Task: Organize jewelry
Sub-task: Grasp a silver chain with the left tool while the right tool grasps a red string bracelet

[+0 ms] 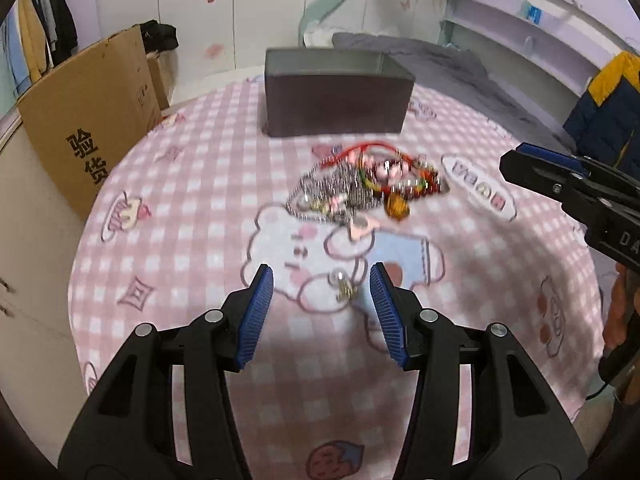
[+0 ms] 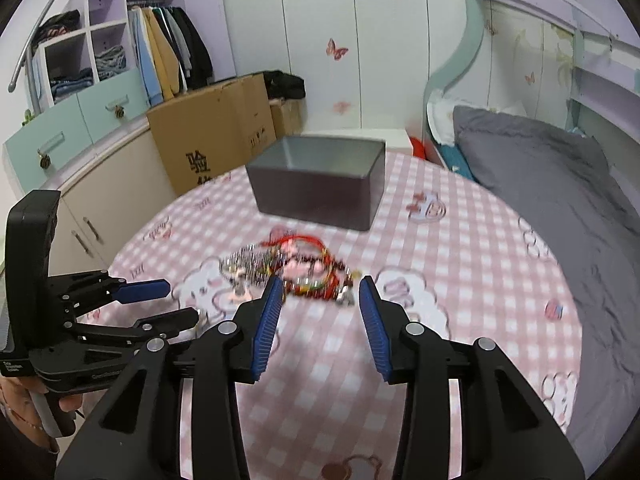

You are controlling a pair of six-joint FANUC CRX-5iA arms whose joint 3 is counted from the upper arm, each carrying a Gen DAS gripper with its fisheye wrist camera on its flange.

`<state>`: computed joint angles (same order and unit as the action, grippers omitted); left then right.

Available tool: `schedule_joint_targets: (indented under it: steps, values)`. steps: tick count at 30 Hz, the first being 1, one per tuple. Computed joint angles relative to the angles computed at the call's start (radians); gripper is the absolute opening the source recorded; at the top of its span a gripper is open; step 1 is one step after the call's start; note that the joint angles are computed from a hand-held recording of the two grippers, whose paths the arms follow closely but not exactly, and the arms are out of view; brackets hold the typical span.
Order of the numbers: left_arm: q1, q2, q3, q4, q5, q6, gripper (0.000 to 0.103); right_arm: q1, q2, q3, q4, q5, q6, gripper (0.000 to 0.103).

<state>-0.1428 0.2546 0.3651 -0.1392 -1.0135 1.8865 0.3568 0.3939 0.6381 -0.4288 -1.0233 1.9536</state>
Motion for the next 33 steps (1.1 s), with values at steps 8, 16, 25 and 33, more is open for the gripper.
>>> schedule_joint_targets:
  steps: [8, 16, 25, 33]
  values:
    - [-0.010, 0.018, 0.000, -0.002, 0.004, 0.016, 0.036, 0.004, -0.018, -0.044, 0.003, -0.007, 0.009, 0.038]
    - [0.009, -0.004, -0.045, 0.027, 0.051, 0.015, 0.012, 0.008, 0.011, -0.014, 0.000, -0.033, 0.005, 0.040]
    - [0.055, -0.045, -0.105, 0.111, 0.124, -0.010, 0.012, 0.022, 0.063, 0.048, -0.008, -0.113, 0.019, 0.040]
    - [0.069, -0.056, -0.117, 0.133, 0.147, -0.027, 0.012, 0.047, 0.137, 0.146, 0.000, -0.181, -0.015, 0.040]
